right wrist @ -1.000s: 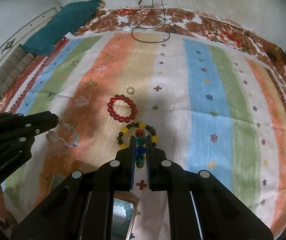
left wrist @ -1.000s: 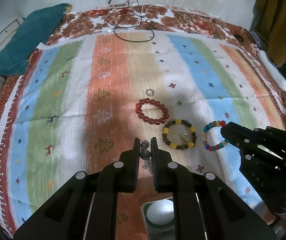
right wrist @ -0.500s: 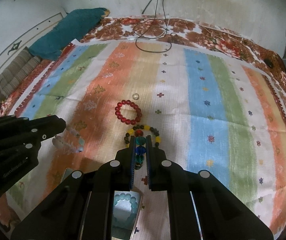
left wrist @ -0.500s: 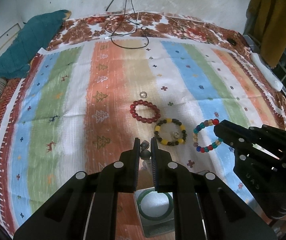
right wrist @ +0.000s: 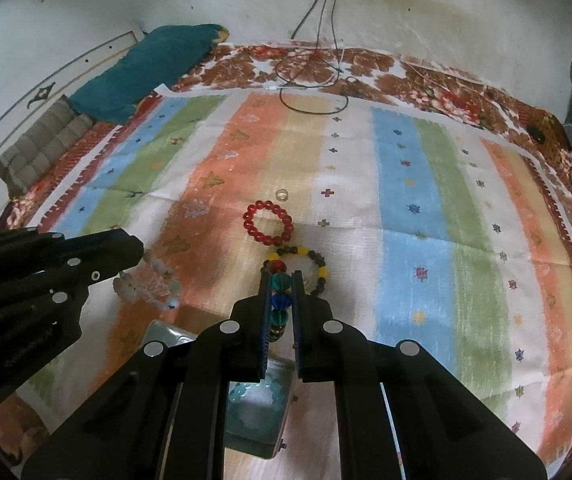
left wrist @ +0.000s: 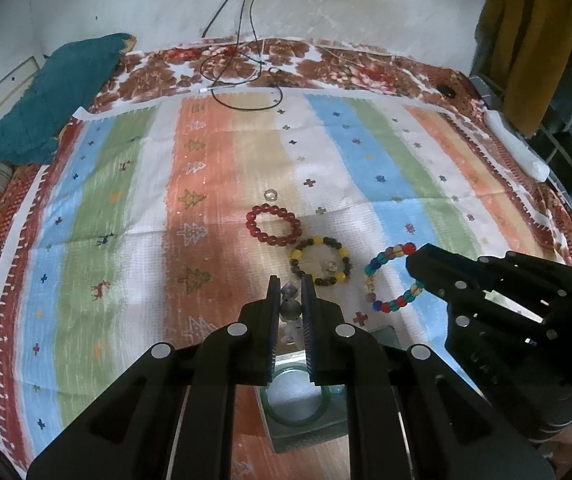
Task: Organize jewelry
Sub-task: 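Carry the stone bracelet with the left tool while the right tool carries the multicolour bracelet to the tin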
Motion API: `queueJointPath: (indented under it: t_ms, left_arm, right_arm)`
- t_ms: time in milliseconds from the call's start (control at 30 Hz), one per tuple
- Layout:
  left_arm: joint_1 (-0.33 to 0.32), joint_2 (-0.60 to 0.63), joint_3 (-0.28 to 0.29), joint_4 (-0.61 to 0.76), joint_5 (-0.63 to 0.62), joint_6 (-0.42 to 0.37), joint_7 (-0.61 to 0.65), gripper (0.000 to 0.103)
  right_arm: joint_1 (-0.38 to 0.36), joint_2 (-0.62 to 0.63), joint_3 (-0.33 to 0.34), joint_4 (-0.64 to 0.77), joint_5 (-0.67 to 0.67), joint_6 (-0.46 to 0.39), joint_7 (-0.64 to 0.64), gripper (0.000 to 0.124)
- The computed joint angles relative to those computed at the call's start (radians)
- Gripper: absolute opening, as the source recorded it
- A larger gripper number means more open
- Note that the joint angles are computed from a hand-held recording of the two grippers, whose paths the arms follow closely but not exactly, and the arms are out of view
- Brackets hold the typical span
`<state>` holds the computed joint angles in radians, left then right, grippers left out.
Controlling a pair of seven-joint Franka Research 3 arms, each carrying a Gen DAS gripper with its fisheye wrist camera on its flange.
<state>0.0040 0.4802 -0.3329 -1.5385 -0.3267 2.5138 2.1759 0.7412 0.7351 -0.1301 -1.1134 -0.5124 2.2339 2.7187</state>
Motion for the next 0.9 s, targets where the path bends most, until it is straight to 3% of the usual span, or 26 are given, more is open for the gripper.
queueJointPath:
  t_ms: [900]
  left_arm:
    - [0.027, -0.118, -0.001, -0.16, -0.144, 0.042, 0.145, 0.01]
  right_arm:
    - [0.035, -0.09, 0.024, -0.138, -0.067, 0.058, 0.082, 0.01]
